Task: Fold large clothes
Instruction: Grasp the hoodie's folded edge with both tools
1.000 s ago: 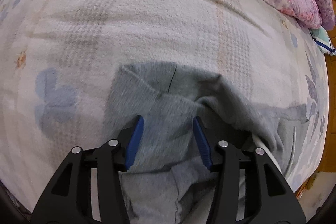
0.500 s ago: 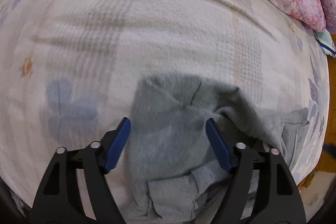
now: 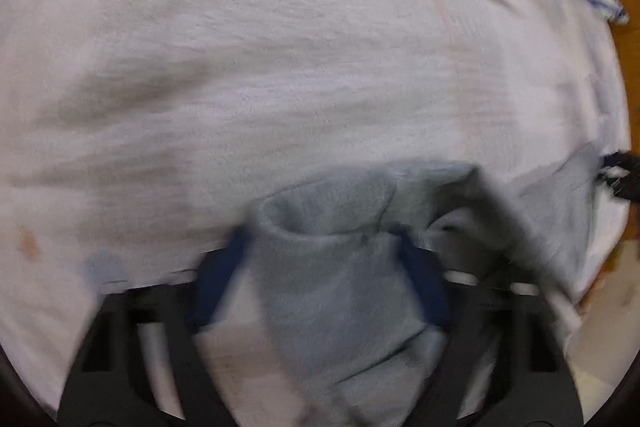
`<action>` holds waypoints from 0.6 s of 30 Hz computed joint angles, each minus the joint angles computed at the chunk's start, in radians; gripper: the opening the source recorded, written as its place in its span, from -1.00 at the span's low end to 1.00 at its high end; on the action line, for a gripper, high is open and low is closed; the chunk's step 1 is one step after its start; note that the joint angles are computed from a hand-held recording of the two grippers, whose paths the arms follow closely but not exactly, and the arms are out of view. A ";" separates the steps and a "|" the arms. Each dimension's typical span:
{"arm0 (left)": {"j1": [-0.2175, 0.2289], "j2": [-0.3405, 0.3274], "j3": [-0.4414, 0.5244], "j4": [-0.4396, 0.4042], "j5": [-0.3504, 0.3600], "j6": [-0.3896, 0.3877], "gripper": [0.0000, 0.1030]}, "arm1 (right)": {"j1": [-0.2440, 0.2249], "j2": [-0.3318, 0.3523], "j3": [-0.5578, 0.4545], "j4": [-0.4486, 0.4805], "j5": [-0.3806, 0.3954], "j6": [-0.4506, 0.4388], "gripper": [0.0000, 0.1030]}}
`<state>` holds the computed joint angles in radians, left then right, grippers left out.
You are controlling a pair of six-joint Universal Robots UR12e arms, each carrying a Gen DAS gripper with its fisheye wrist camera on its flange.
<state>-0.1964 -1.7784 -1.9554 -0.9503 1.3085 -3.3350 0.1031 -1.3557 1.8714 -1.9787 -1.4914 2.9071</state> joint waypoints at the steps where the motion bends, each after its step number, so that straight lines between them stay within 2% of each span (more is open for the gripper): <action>1: 0.012 0.018 -0.027 0.049 -0.049 -0.027 -0.81 | -0.013 -0.009 0.006 0.000 0.044 0.030 -0.82; 2: 0.027 0.026 -0.041 0.072 -0.095 -0.055 -0.82 | -0.022 -0.020 0.016 -0.008 0.070 0.060 -0.83; 3: 0.035 0.034 -0.047 0.076 -0.098 -0.055 -0.82 | -0.025 -0.028 0.022 -0.016 0.076 0.072 -0.85; 7: -0.005 0.061 -0.056 0.121 0.003 -0.043 -0.82 | -0.036 -0.080 0.061 -0.058 0.105 0.132 -0.87; 10: -0.018 0.073 -0.061 0.149 0.038 -0.108 -0.82 | -0.041 -0.123 0.088 -0.103 0.096 0.172 -0.88; 12: -0.028 0.093 -0.066 0.161 0.070 -0.138 -0.82 | -0.054 -0.157 0.116 -0.142 0.125 0.235 -0.88; 18: -0.072 0.189 -0.106 0.207 0.161 -0.227 -0.82 | -0.050 -0.255 0.193 -0.287 0.122 0.332 -0.88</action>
